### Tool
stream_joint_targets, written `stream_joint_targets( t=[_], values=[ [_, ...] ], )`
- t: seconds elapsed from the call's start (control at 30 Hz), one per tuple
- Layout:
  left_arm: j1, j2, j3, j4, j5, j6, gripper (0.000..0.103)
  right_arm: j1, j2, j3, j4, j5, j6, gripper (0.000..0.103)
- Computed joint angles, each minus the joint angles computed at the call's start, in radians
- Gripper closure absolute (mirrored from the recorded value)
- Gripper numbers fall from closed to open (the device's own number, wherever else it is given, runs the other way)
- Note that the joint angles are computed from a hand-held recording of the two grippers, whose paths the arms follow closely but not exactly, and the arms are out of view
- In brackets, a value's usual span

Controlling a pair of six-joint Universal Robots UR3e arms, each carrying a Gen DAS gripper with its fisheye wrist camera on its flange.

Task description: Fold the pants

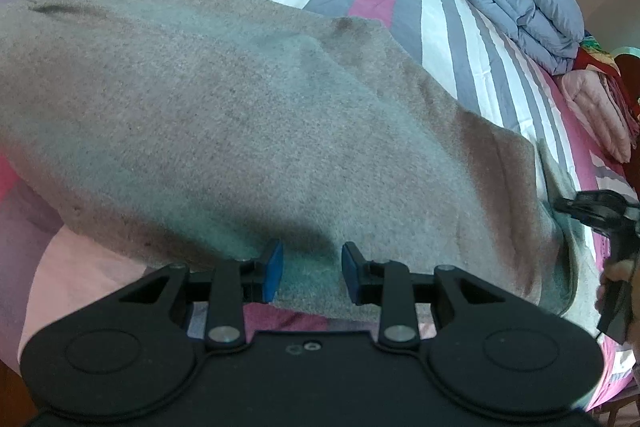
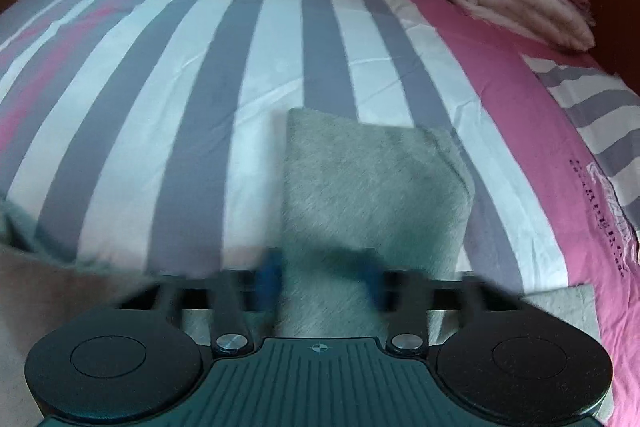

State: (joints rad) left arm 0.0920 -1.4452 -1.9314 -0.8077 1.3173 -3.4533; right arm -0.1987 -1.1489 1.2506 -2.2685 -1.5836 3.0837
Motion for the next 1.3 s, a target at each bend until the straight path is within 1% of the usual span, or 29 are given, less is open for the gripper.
stream_joint_targets(
  t=[0.03, 0.1, 0.13, 0.23, 0.27, 0.3, 0.33, 0.4, 0.43, 0.53, 0.57, 0.6, 0.63, 0.67, 0.7, 0.73, 0.77, 0.8, 0.83, 0.87, 0.9, 0.97, 1.03, 1.07, 1.1, 1.13, 1.23, 1.27, 1.3],
  values=[
    [0.001, -0.001, 0.0, 0.0, -0.001, 0.002, 0.08, -0.027, -0.028, 0.036, -0.021, 0.031, 0.013, 0.098],
    [-0.001, -0.003, 0.0, 0.002, 0.002, 0.004, 0.08, -0.078, -0.104, 0.126, -0.082, 0.067, -0.006, 0.098],
    [-0.004, -0.002, -0.001, 0.006, 0.007, 0.005, 0.08, -0.121, -0.156, 0.179, -0.105, 0.107, -0.013, 0.098],
    [-0.014, 0.004, -0.005, 0.011, 0.019, 0.003, 0.08, -0.286, -0.369, 0.34, -0.138, 0.276, -0.014, 0.099],
    [-0.015, 0.006, -0.008, 0.012, 0.021, 0.002, 0.08, -0.376, -0.467, 0.414, -0.13, 0.359, -0.016, 0.099],
    [-0.018, 0.006, -0.009, 0.014, 0.023, 0.0, 0.08, -0.446, -0.534, 0.448, -0.089, 0.423, -0.022, 0.099],
    [-0.019, 0.006, -0.01, 0.016, 0.025, -0.002, 0.08, -0.545, -0.623, 0.505, -0.03, 0.497, -0.052, 0.099],
    [-0.027, 0.004, -0.009, 0.018, 0.036, -0.008, 0.08, -0.719, -0.763, 0.609, 0.092, 0.579, -0.121, 0.099],
    [-0.035, 0.0, -0.003, 0.017, 0.047, -0.009, 0.08, -0.778, -0.794, 0.648, 0.141, 0.586, -0.151, 0.099],
    [-0.056, -0.01, 0.01, 0.016, 0.076, -0.01, 0.08, -0.896, -0.787, 0.721, 0.248, 0.562, -0.166, 0.099],
    [-0.06, -0.011, 0.011, 0.017, 0.083, -0.01, 0.08, -0.939, -0.783, 0.734, 0.28, 0.591, -0.169, 0.098],
    [-0.063, -0.011, 0.01, 0.02, 0.088, -0.01, 0.08, -1.017, -0.803, 0.757, 0.342, 0.674, -0.189, 0.098],
    [-0.068, -0.015, 0.012, 0.022, 0.095, -0.014, 0.08, -1.06, -0.809, 0.76, 0.389, 0.726, -0.207, 0.098],
    [-0.075, -0.021, 0.017, 0.023, 0.105, -0.019, 0.08, -1.089, -0.806, 0.752, 0.43, 0.765, -0.22, 0.096],
    [-0.084, -0.028, 0.024, 0.022, 0.117, -0.024, 0.08, -1.098, -0.791, 0.739, 0.442, 0.783, -0.235, 0.095],
    [-0.09, -0.032, 0.03, 0.02, 0.126, -0.026, 0.08, -1.086, -0.767, 0.725, 0.426, 0.789, -0.24, 0.087],
    [-0.098, -0.036, 0.035, 0.018, 0.136, -0.029, 0.08, -1.07, -0.741, 0.713, 0.405, 0.785, -0.228, 0.067],
    [-0.103, -0.034, 0.034, 0.019, 0.142, -0.031, 0.08, -1.055, -0.719, 0.723, 0.361, 0.796, -0.188, 0.057],
    [-0.107, -0.036, 0.035, 0.02, 0.148, -0.033, 0.08, -1.066, -0.701, 0.734, 0.341, 0.849, -0.154, 0.049],
    [-0.109, -0.037, 0.038, 0.017, 0.151, -0.034, 0.08, -1.058, -0.671, 0.738, 0.299, 0.881, -0.124, 0.049],
    [-0.106, -0.035, 0.036, 0.017, 0.15, -0.032, 0.08, -1.035, -0.648, 0.722, 0.279, 0.85, -0.114, 0.049],
    [-0.103, -0.032, 0.035, 0.014, 0.148, -0.034, 0.08, -0.966, -0.58, 0.702, 0.167, 0.791, -0.03, 0.049],
    [-0.107, -0.034, 0.036, 0.016, 0.151, -0.035, 0.08, -0.948, -0.551, 0.716, 0.082, 0.773, 0.055, 0.052],
    [-0.108, -0.034, 0.034, 0.018, 0.153, -0.033, 0.08, -0.94, -0.533, 0.718, 0.043, 0.77, 0.103, 0.061],
    [-0.11, -0.036, 0.035, 0.02, 0.156, -0.032, 0.08, -0.939, -0.522, 0.718, 0.029, 0.772, 0.132, 0.081],
    [-0.112, -0.038, 0.036, 0.02, 0.158, -0.032, 0.079, -0.942, -0.499, 0.717, 0.013, 0.781, 0.169, 0.093],
    [-0.115, -0.035, 0.032, 0.024, 0.16, -0.031, 0.075, -0.972, -0.486, 0.748, -0.007, 0.831, 0.251, 0.093],
    [-0.116, -0.035, 0.031, 0.027, 0.16, -0.029, 0.075, -0.984, -0.509, 0.766, -0.006, 0.843, 0.257, 0.093],
    [-0.119, -0.037, 0.032, 0.027, 0.162, -0.027, 0.074, -0.992, -0.531, 0.769, 0.004, 0.857, 0.239, 0.093]
  ],
)
